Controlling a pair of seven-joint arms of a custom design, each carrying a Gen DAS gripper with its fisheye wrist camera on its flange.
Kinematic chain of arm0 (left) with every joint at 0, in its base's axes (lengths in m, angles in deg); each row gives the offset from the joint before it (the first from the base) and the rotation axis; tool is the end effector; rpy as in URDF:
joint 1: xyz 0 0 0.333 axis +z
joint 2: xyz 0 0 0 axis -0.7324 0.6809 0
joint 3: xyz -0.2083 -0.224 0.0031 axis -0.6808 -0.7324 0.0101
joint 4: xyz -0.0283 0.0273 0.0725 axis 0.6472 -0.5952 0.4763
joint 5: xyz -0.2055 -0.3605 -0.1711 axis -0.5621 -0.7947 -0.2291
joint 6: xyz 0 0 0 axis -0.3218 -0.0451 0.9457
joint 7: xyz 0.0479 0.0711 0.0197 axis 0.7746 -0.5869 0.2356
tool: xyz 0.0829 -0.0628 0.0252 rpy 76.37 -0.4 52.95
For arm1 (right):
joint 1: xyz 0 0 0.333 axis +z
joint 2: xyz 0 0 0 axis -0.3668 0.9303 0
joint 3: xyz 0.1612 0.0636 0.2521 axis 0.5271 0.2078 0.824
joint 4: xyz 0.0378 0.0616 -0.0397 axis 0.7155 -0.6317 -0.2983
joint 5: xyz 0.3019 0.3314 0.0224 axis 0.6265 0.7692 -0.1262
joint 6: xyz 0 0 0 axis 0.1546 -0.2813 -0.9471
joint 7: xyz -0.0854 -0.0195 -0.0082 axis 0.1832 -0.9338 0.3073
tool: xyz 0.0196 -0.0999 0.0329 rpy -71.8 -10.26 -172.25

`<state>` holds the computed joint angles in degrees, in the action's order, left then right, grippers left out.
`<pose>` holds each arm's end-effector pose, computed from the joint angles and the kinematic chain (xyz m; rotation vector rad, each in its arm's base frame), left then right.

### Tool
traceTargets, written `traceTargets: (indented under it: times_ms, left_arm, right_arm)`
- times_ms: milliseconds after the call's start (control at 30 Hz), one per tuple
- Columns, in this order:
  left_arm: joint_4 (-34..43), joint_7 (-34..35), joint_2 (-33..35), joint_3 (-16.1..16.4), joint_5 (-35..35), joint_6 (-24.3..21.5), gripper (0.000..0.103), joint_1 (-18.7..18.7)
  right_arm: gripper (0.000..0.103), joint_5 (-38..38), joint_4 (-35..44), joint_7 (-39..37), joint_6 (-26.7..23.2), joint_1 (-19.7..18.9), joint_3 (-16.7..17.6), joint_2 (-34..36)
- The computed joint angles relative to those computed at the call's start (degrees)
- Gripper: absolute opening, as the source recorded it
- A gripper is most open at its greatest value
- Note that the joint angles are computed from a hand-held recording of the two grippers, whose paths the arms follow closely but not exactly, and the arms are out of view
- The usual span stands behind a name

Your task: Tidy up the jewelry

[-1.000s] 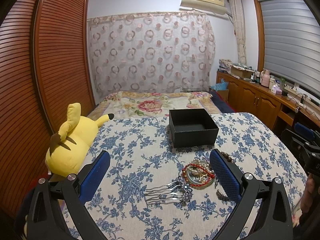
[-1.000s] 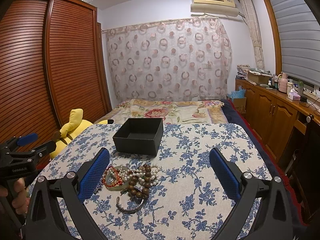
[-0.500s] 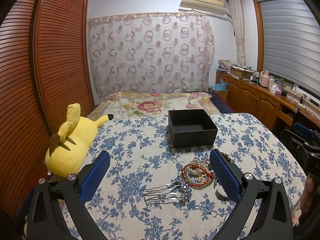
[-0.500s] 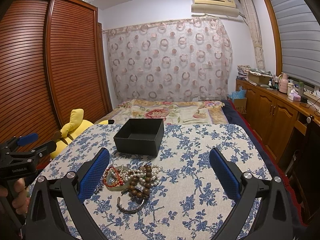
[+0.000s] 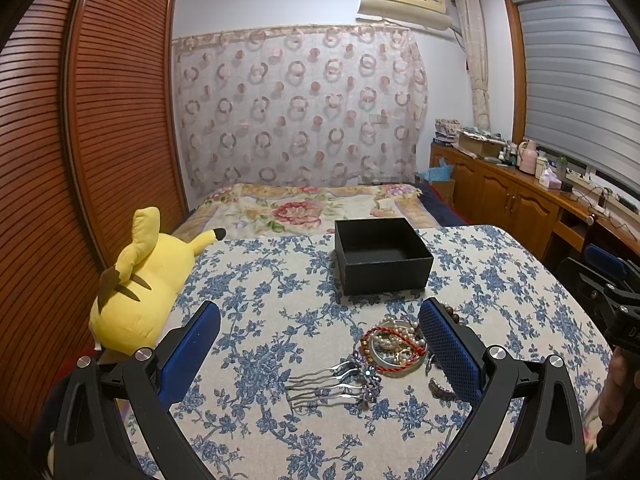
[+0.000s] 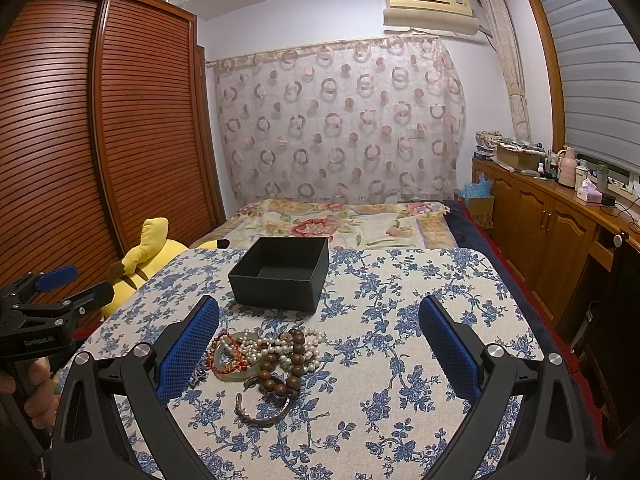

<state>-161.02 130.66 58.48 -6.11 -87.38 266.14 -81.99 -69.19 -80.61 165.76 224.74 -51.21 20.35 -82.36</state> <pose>0.4892 -0.0741 0.5353 -1.2446 1.9138 -1.1275 0.4325 0.2316 0.5005 -1.3104 1.6590 -1.0240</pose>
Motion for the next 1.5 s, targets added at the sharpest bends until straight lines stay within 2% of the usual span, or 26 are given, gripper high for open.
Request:
traceTargets:
  times_ms: [900, 1000, 1033, 1333, 1500]
  left_arm:
    - [-1.2, -0.4, 0.1, -0.3, 0.6, 0.1, 0.097, 0.2]
    - [-0.8, 0.1, 1.1, 0.0, 0.4, -0.5, 0.097, 0.3]
    - [-0.4, 0.9, 1.5, 1.2, -0.2, -1.3, 0.097, -0.6]
    - [1.7, 7.9, 5.6, 2.5, -6.6, -5.4, 0.097, -0.6]
    - [3.2, 13.1, 8.1, 3.4, -11.4, -9.0, 0.097, -1.1]
  right_arm:
    - [0.101, 0.0, 0.4, -0.7, 0.9, -0.1, 0.1, 1.7]
    - [0.101, 0.0, 0.6, -0.8, 1.8, -1.0, 1.3, 2.8]
    - [0.101, 0.0, 0.6, -1.1, 2.2, -1.1, 1.4, 3.3]
    - [0.101, 1.4, 0.4, -4.2, 4.2, -2.8, 3.0, 7.6]
    - [0.095, 1.5, 0.6, -6.6, 4.5, -3.5, 3.5, 11.1]
